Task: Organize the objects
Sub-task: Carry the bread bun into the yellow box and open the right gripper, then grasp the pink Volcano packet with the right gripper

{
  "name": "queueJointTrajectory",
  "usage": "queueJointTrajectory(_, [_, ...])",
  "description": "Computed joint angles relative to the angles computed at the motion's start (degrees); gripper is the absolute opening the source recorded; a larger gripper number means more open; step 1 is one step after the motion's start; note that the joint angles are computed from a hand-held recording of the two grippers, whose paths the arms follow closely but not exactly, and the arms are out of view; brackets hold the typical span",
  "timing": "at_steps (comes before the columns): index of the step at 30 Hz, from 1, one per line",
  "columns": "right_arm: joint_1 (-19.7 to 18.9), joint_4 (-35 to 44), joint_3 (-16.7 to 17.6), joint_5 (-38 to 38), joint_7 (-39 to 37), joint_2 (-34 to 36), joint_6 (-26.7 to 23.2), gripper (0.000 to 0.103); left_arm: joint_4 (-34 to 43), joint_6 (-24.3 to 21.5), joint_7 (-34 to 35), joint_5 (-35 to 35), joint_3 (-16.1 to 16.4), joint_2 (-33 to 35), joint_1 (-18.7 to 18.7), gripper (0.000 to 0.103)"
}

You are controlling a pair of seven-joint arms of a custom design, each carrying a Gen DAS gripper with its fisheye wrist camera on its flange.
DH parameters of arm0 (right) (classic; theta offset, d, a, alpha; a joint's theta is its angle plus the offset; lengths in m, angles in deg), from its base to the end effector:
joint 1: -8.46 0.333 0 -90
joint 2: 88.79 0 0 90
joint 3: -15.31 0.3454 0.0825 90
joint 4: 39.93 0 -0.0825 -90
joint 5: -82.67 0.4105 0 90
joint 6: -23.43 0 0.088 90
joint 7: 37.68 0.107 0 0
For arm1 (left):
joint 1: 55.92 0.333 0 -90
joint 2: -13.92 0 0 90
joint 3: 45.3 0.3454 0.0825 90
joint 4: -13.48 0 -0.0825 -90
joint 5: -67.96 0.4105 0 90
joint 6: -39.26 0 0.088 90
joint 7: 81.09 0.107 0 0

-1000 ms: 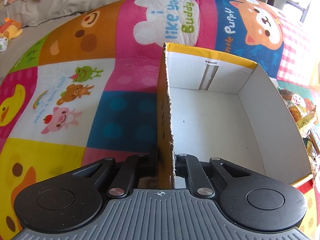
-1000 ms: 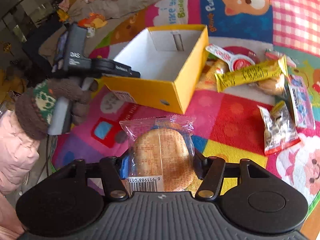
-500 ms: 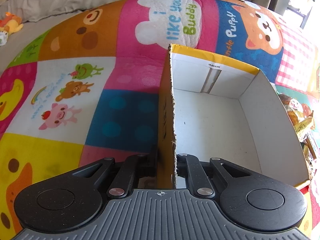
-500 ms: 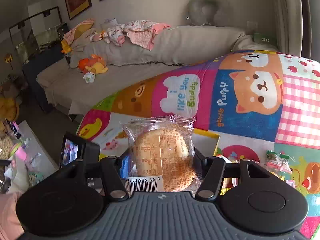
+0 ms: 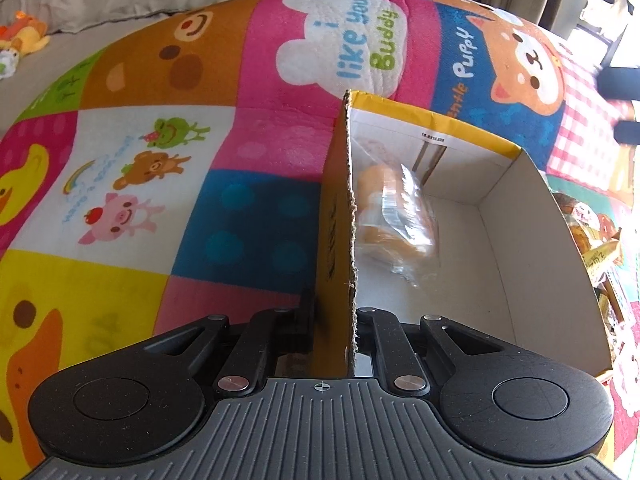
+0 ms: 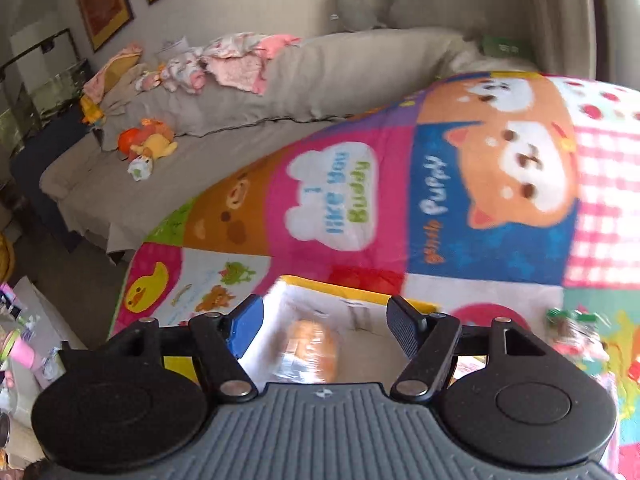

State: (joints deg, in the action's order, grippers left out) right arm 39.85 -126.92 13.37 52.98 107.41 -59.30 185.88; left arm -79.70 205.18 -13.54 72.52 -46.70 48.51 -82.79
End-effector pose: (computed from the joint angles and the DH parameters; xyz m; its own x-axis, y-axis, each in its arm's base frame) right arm 0.6647 0.4112 0.4664 0.0947 -0.9687 -0.2293 -0.6881 0.1028 -0.7183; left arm 0.6814 -0.3676 0.3545 -0.2208 -0.9566 0.1901 -0.8056 0.0690 -0.5884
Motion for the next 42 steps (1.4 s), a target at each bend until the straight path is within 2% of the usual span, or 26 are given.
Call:
queueJointTrajectory(2, [1.8, -6.3, -3.7, -3.7, 5.2, -4.0, 1.2, 0.075, -0.5, 0.5, -0.1, -0.2, -0.2, -0.2, 0.2, 0.012])
queueJointTrajectory(5, [4.2, -14.6, -8.5, -12.8, 14.8, -9.7, 0.5, 0.075, -1.0, 1.0, -0.3, -0.4, -0.1, -0.4, 0.1, 0.012])
queueJointTrajectory(7, [4.0, -19.4, -9.6, -16.8, 19.2, -13.0, -0.6, 0.076, -1.1, 1.0, -0.6, -0.4, 0.1, -0.5, -0.1, 0.012])
queueJointTrajectory(10, [2.1, -25.9, -9.5, -19.9, 24.2, -17.0, -1.1, 0.077, -1.3, 1.0, -1.1, -0.2, 0.6, -0.6, -0.5, 0.012])
queueJointTrajectory(15, [0.8, -33.7, -9.0, -30.2, 36.7, -21.1, -4.6, 0.077, -2.1, 1.5, -2.9, 0.8, 1.9, -1.1, -1.7, 0.012])
queueJointTrajectory(18, [0.2, -36.9, -7.6, -37.3, 45.2, -22.3, -5.9, 0.079, -2.3, 1.5, -4.2, 1.8, 2.9, -1.2, -2.6, 0.012])
queueJointTrajectory(22, [-0.7, -38.3, -4.7, -43.9, 52.7, -21.7, -7.8, 0.08, -2.0, 1.1, -5.4, 3.3, 3.6, -1.2, -3.3, 0.011])
queueJointTrajectory(25, [-1.9, -36.6, -2.4, -45.6, 54.4, -19.7, -10.2, 0.08, -2.0, 1.1, -5.9, 4.1, 3.6, -1.2, -3.2, 0.011])
queueJointTrajectory(29, [-4.1, -33.4, 0.2, -45.8, 51.4, -17.3, -15.8, 0.08, -2.3, 1.2, -6.1, 4.4, 3.2, -1.3, -2.9, 0.011])
queueJointTrajectory(33, [-7.9, -31.3, 1.7, -42.6, 45.5, -14.9, -13.0, 0.076, -2.9, 1.5, -5.3, 3.6, 1.9, -1.6, -1.7, 0.012])
queueJointTrajectory(35, [-8.2, -30.4, 1.9, -41.2, 42.0, -13.6, -13.1, 0.073, -3.2, 1.6, -4.8, 3.5, 1.7, -1.8, -1.6, 0.012])
queueJointTrajectory(42, [-8.8, -29.1, 0.8, -39.3, 41.0, -12.2, -10.0, 0.067, -3.3, 1.1, -4.7, 2.7, 1.5, -2.0, -1.5, 0.012])
